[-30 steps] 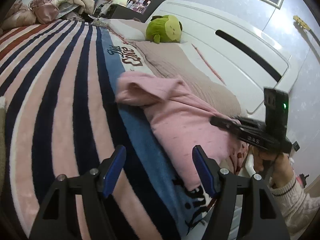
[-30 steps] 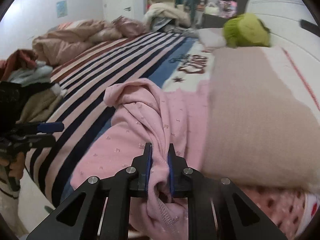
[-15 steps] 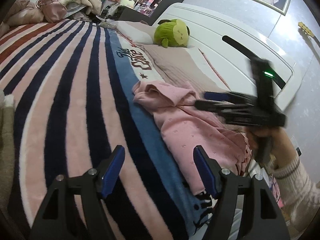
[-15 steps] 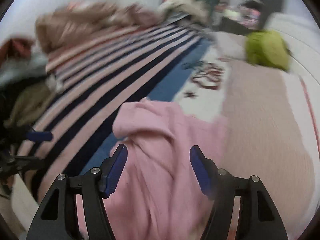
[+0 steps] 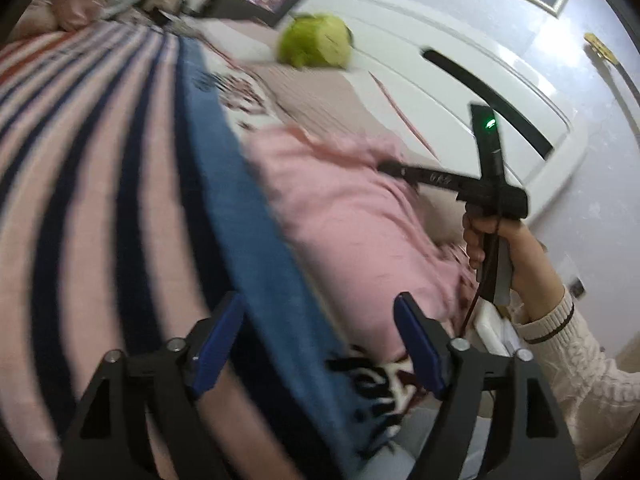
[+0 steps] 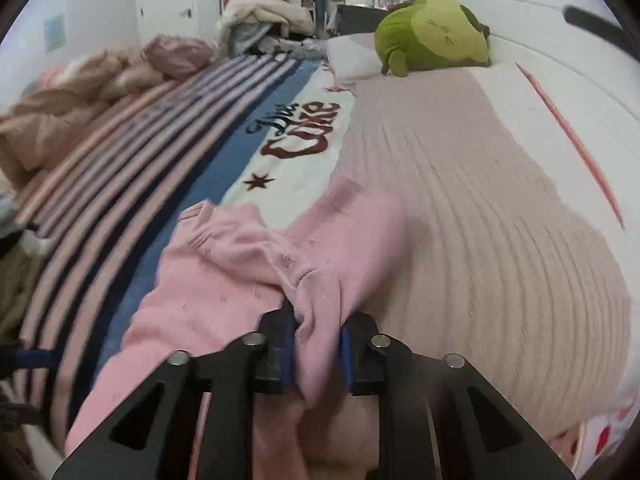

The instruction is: Fold small clothes

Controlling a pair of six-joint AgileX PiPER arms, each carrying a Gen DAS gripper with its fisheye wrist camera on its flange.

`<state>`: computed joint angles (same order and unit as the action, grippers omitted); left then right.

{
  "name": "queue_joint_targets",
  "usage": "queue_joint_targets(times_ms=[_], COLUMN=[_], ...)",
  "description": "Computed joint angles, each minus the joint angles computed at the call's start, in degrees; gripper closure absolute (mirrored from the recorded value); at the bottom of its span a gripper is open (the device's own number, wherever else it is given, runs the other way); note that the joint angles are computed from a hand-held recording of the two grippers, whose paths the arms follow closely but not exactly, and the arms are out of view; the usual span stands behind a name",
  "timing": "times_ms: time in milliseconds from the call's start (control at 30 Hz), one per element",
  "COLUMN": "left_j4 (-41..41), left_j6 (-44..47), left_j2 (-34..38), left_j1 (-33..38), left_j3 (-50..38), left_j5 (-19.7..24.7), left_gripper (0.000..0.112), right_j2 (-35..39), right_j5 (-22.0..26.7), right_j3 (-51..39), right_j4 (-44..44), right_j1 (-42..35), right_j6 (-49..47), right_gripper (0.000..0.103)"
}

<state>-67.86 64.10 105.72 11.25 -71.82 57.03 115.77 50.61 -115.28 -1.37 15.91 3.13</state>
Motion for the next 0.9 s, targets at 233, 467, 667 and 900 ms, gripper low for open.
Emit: queue_joint_targets(times_ms=[233, 467, 667, 900], left_j4=[0.26, 0.74, 10.69, 7.92], left_j6=[-6.28, -1.98, -1.12, 0.25], left_j2=[7.73, -2.11, -10.25, -6.61], left_j1=[-7.6, -5.86, 2.83, 6.44], left_j3=[-5.49, 4.15, 9.6, 7.89], left_j5=[0.6, -4.66, 0.46, 2.22], left_gripper=[0.037, 0.081, 0.07, 0.044], right_j2=[-15.87, -19.04, -19.93, -11.22], right_j5=[-2.33, -4.81, 0.78, -6.43], right_j3=[29.26, 42.45, 40.42, 22.99], right_j4=[23.28, 47.36, 43.64, 35.29], right_j1=[-4.56, -7.82, -0.86, -0.65], right_j6=[-18.94, -36.92, -38.57, -26.67], right_gripper=[0.05, 0.088, 0.066, 0.017])
